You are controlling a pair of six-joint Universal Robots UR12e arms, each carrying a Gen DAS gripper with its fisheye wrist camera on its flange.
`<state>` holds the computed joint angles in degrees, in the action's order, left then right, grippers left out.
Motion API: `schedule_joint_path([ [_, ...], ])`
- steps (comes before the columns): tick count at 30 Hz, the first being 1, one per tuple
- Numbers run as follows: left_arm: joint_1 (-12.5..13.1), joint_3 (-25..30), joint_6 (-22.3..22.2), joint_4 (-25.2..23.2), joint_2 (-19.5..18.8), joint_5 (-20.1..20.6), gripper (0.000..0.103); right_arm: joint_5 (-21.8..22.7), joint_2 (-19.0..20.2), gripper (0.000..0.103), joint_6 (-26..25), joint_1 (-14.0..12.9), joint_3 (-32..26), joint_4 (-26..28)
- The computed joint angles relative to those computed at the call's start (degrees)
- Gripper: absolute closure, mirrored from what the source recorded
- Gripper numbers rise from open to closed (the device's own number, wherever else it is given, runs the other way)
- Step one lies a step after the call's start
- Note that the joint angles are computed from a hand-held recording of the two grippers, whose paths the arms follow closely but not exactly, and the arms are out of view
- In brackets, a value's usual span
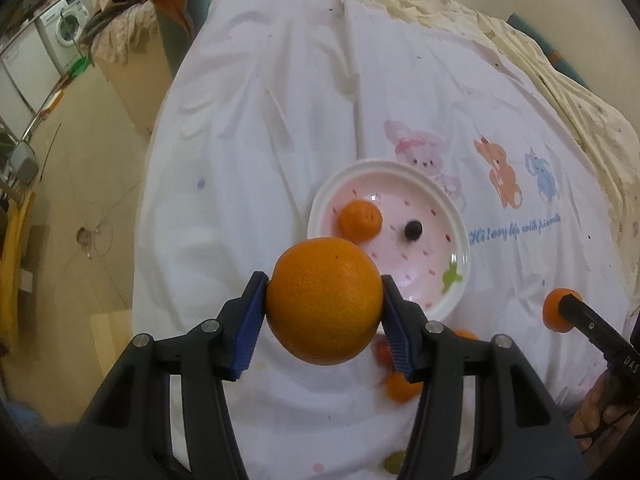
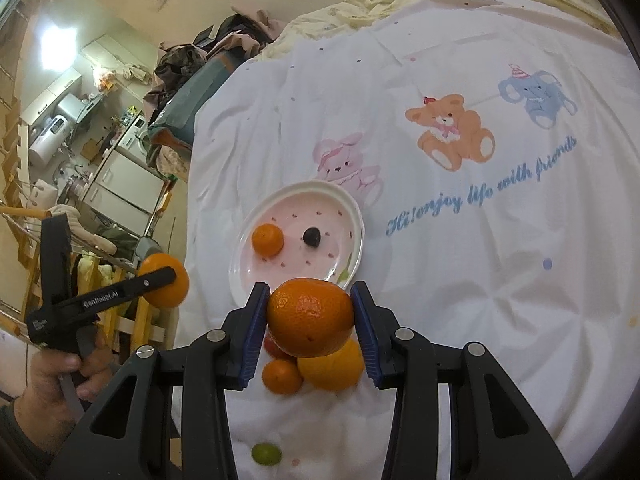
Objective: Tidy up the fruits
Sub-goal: 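Carry both oranges over the plate and open both grippers to release them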
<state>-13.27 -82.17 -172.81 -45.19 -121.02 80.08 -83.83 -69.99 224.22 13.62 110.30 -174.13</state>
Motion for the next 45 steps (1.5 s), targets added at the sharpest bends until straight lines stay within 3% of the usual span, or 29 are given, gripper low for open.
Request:
schedule_joint_path([
  [13,-2.3,6.6,2.5,-1.4,-5.1,1.4,0.052,0.9,3.7,0.059,-4.7,-2.3,-4.8,4.3],
  [23,-3.0,11.8,1.8,-3.7,-9.5,-1.0,0.052,4.4,7.6,0.059,-7.2,-3.9,-8.5,7.3],
  [26,-3.0,12.7,0.2,-3.3,-10.5,-1.4,0.052,7.5,8.9,0.059,-7.2,-4.5,-9.4,7.9],
  [35,-3.5,15.1,1.6,-3.3,-12.6,-2.1,0.052,10.1,12.0,0.059,-10.5,-4.6,-12.9,11.3],
  [45,-4.1,17.1,1.8,-4.9,-14.2,-1.3,0.051,9.5,12.8,0.058,-11.5,-4.2,-13.7,12.7],
])
